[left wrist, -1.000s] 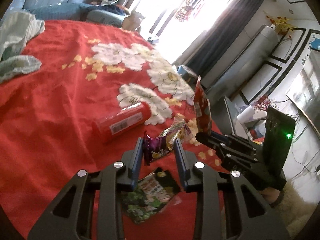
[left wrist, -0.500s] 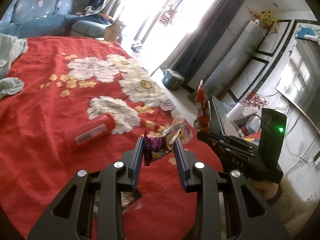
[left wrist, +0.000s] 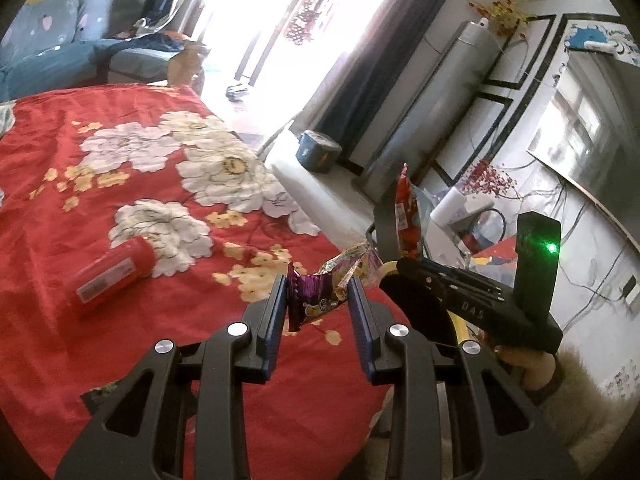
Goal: Collect trash
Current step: 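Carry the red wrapper and purple wrapper over the yellow-rimmed bin with both tools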
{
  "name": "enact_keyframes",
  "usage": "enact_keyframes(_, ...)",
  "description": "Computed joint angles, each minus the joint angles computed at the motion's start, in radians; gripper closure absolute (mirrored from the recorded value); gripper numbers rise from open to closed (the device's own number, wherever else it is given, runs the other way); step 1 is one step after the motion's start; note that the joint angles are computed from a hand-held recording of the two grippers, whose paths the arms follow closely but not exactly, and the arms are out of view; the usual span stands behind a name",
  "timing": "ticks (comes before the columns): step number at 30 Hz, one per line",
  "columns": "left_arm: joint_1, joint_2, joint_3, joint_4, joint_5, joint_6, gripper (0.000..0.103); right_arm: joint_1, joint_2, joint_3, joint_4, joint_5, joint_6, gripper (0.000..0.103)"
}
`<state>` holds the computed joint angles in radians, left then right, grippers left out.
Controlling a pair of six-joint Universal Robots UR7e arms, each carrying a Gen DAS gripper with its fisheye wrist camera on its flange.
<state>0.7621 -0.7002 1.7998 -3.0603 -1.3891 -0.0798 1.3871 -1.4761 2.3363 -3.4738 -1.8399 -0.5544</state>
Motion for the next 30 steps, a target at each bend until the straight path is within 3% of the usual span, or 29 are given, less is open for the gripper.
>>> enact_keyframes(11, -0.043, 0.054, -0.040, 0.023, -0.010, 0.034, 0.073, -0.097, -0.080, 0.049, -0.020, 0.030, 0.055, 0.091)
enact_keyframes(30, -0.121, 0.165, -0.126, 0.089, -0.060, 0.076, 0.073, -0.360, -0.258, 0.134, -0.019, 0.173, 0.191, 0.091)
